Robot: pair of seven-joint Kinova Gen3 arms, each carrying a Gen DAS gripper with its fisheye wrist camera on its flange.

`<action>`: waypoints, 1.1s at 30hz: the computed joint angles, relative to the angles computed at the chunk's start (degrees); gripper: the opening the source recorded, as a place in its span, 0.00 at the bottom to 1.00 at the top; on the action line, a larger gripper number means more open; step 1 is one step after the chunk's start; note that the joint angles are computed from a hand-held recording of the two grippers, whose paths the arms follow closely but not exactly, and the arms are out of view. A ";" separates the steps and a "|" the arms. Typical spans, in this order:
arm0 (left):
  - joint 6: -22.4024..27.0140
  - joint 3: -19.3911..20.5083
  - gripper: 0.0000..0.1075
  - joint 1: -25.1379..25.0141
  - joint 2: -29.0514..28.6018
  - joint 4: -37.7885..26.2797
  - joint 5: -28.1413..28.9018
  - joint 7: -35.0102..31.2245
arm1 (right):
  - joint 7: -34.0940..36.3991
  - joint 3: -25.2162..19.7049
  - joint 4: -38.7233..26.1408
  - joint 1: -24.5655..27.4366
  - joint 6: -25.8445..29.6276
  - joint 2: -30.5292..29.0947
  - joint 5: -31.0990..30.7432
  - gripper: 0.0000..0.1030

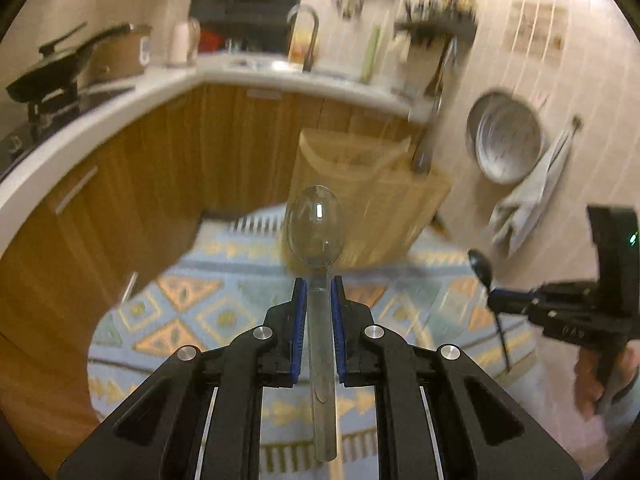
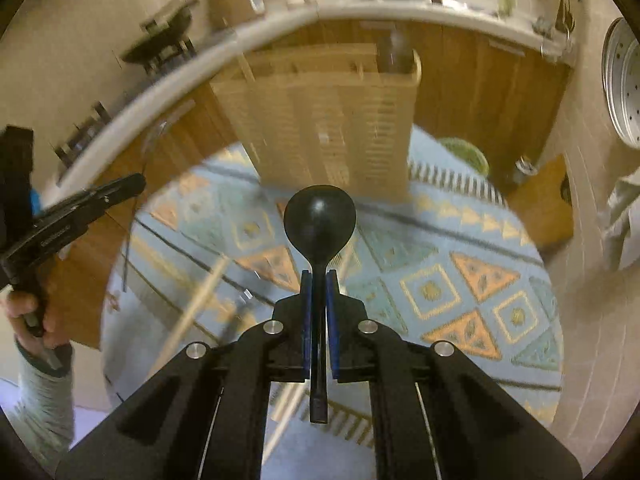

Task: Organize utensils
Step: 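Carry both held spoons up toward the beige caddy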

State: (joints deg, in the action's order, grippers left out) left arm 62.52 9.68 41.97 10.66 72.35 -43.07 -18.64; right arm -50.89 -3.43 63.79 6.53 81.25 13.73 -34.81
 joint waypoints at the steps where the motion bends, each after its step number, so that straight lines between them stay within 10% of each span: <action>1: -1.48 0.35 0.09 -0.42 -0.46 0.08 -0.36 0.62 | 0.19 -0.03 -0.69 0.81 0.08 0.15 -1.81 0.05; 8: -6.76 -0.77 0.10 -0.34 -1.03 -2.32 -7.22 3.90 | -0.68 -2.47 -10.47 4.38 -0.16 5.02 -10.25 0.05; 14: -12.34 -2.16 0.10 -3.41 2.42 -7.35 -9.83 3.68 | -3.70 -13.07 -13.60 8.45 -9.49 7.34 -8.60 0.05; 19: -14.65 -12.76 0.10 3.74 7.54 -9.33 -20.97 12.60 | 4.74 -3.07 -8.46 1.20 -21.14 5.50 -18.62 0.05; 24: -14.92 -13.89 0.10 3.29 11.60 -10.41 -26.95 18.97 | 13.96 5.53 -1.64 -8.30 -32.79 4.45 -24.57 0.05; 33: -10.46 -17.24 0.10 5.31 16.91 -11.30 -30.61 22.53 | 17.33 -11.44 5.02 -1.08 -49.35 5.49 -17.12 0.05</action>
State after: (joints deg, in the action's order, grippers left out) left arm 52.06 -7.56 47.28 27.57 61.04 -73.68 3.89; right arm -33.56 -14.88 68.80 5.44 31.90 19.22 -51.93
